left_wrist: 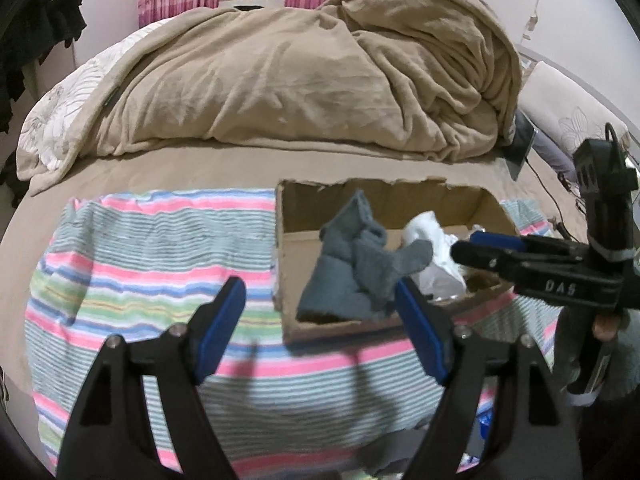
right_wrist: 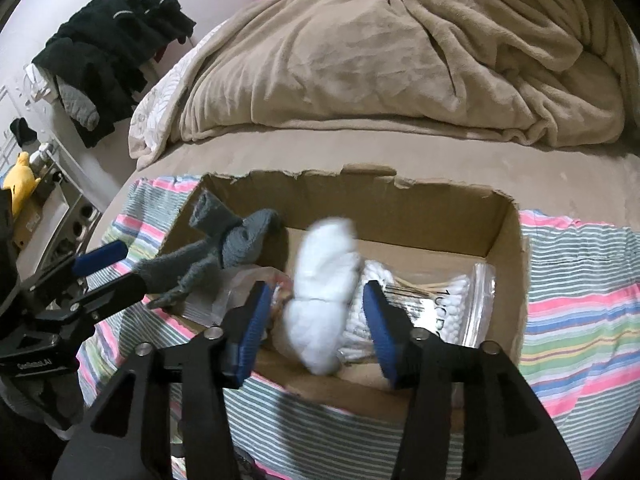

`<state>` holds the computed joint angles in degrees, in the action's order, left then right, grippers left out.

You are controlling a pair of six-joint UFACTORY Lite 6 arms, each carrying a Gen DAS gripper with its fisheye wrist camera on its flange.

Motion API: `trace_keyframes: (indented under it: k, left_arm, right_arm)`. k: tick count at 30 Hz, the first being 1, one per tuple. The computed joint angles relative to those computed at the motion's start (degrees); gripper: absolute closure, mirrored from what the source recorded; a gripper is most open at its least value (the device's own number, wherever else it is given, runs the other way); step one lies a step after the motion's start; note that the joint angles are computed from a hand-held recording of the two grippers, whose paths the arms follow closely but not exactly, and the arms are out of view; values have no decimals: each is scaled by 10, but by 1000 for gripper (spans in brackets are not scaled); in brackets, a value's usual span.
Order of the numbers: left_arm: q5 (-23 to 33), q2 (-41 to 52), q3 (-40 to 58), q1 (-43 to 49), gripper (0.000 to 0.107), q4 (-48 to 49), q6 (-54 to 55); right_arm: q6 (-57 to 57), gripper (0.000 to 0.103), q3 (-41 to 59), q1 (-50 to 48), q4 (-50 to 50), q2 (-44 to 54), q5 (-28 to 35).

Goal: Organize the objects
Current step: 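Lower both tools into the box and open them to release glove and sock, then withdraw both tools from the box toward the gray sock and tissue packs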

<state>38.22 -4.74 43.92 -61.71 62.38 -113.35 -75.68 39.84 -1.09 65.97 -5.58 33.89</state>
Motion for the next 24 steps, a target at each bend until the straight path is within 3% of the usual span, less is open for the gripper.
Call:
trace_keyframes:
  k: [10,24]
  left_arm:
    - [65,-34,-2,-77,28,-36,-10]
    - [133,-51,-22,-204,28,-67,-90]
  right_arm:
    - [72,49,-61,-28,-78,-139,38]
    - [154,49,-169,-93,-180,-352,148]
